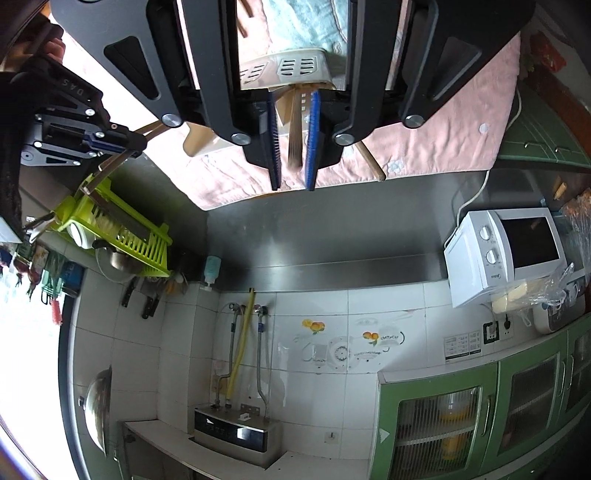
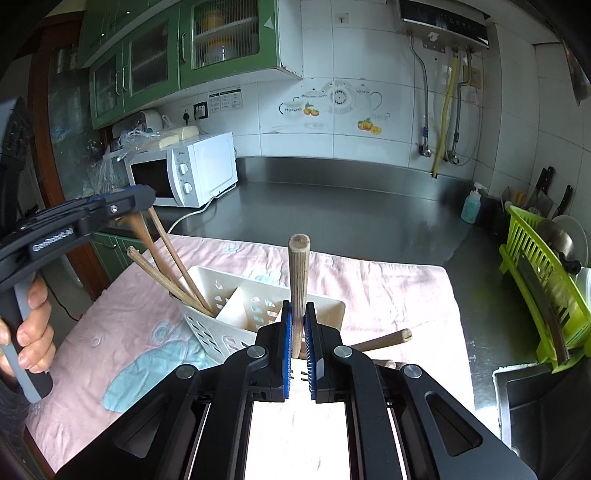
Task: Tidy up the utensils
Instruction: 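Open both grippers to release the chopsticks into the holder, then close the right gripper on a chopstick while the left gripper grasps the last one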
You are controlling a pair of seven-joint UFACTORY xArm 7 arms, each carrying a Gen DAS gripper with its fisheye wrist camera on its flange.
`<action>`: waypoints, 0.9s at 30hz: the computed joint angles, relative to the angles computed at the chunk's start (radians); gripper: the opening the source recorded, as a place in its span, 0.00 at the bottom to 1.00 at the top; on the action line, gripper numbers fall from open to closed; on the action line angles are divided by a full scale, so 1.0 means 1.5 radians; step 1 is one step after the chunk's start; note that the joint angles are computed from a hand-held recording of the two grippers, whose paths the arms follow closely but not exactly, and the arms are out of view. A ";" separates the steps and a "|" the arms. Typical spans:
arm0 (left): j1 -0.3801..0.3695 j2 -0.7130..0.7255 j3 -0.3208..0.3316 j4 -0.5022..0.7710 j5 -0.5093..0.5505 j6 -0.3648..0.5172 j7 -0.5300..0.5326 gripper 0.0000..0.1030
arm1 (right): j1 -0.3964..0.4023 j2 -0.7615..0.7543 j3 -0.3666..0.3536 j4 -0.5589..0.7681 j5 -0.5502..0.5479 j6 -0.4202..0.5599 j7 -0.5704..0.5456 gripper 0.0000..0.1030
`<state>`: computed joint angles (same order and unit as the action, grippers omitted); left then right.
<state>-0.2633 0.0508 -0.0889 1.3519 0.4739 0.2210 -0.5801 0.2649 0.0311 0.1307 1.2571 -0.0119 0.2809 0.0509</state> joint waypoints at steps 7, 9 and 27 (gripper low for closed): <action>0.009 -0.042 -0.007 -0.042 0.033 -0.015 -0.033 0.38 | 0.001 -0.017 -0.002 -0.020 -0.036 -0.026 0.034 0.14; 0.018 -0.062 -0.015 -0.062 0.038 -0.018 -0.040 0.43 | -0.002 -0.041 -0.001 -0.045 -0.086 -0.044 0.073 0.17; 0.177 -0.340 -0.170 -0.386 0.031 -0.069 -0.107 0.67 | 0.096 -0.234 0.022 -0.419 0.057 -0.120 0.082 0.17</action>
